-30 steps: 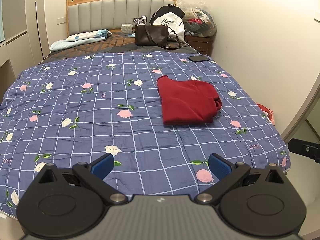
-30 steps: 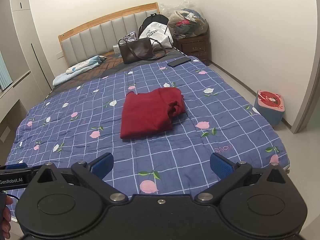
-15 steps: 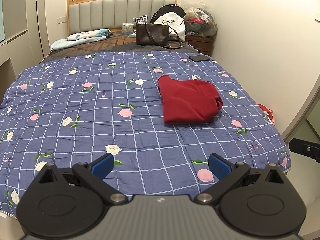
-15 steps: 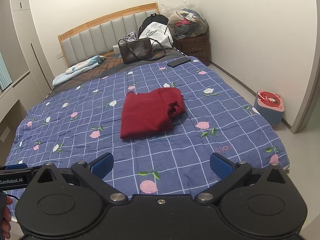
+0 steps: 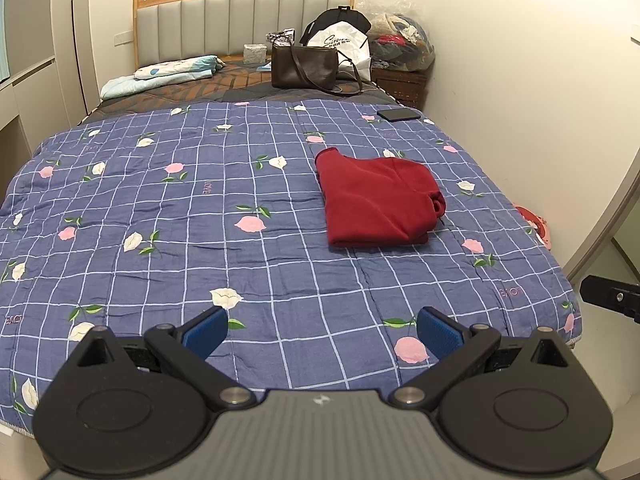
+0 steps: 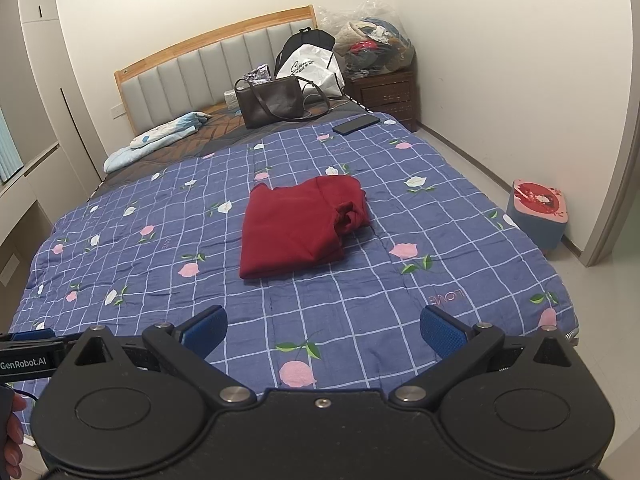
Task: Fold small clothes
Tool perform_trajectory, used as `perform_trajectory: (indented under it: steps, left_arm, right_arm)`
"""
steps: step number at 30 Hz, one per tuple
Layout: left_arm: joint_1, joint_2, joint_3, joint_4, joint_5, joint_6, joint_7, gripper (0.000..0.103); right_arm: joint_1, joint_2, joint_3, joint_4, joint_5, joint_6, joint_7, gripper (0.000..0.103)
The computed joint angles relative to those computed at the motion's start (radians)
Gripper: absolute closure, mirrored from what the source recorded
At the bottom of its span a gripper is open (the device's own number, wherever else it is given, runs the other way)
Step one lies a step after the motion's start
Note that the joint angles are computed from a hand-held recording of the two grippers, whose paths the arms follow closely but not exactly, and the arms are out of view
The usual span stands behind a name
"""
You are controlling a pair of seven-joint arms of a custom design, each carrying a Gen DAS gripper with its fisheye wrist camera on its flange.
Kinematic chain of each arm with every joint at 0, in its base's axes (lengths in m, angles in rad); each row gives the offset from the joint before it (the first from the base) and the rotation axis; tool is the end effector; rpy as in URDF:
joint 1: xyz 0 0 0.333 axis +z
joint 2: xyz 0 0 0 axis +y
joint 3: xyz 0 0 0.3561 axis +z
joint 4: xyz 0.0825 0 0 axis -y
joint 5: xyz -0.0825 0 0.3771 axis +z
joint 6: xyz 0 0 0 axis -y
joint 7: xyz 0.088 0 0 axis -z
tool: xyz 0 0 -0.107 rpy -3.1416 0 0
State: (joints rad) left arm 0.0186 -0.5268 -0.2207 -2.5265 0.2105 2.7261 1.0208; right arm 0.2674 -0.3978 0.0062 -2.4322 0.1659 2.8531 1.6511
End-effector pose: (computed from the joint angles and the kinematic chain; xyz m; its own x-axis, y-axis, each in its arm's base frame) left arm 0.3966 -0.1041 0.5716 0.1465 -0.9868 0.0684 -0.7196 -0.1538 -0.6771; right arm 0.4358 0.1135 0.5889 0.1387 -0.9694 -0.2025 -0.7078 0.0460 -0.7049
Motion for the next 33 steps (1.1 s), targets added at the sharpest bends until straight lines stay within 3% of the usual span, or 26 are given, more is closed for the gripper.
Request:
perform_trajectory:
  steps: [9, 17, 33]
  left_arm:
    - [-0.025, 0.012, 0.026, -0.001, -0.036, 0.013, 0.018, 0.0]
    - [-0.007, 0.025, -0.001, 0.029, -0.017, -0.018, 0.008, 0.001]
    - [-0.031, 0.056, 0.023, 0.042, -0.042, -0.003, 0.051, 0.001]
  right_arm:
    - [0.0, 0.0, -0.003, 0.0, 0.005, -0.001, -0.007, 0.001]
    - [-0.001, -0.001, -0.003, -0.001, 0.006, -0.005, -0.012, 0.001]
    - [-0.01, 0.032, 0.006, 0.027, -0.004, -0.013, 0.001, 0.001]
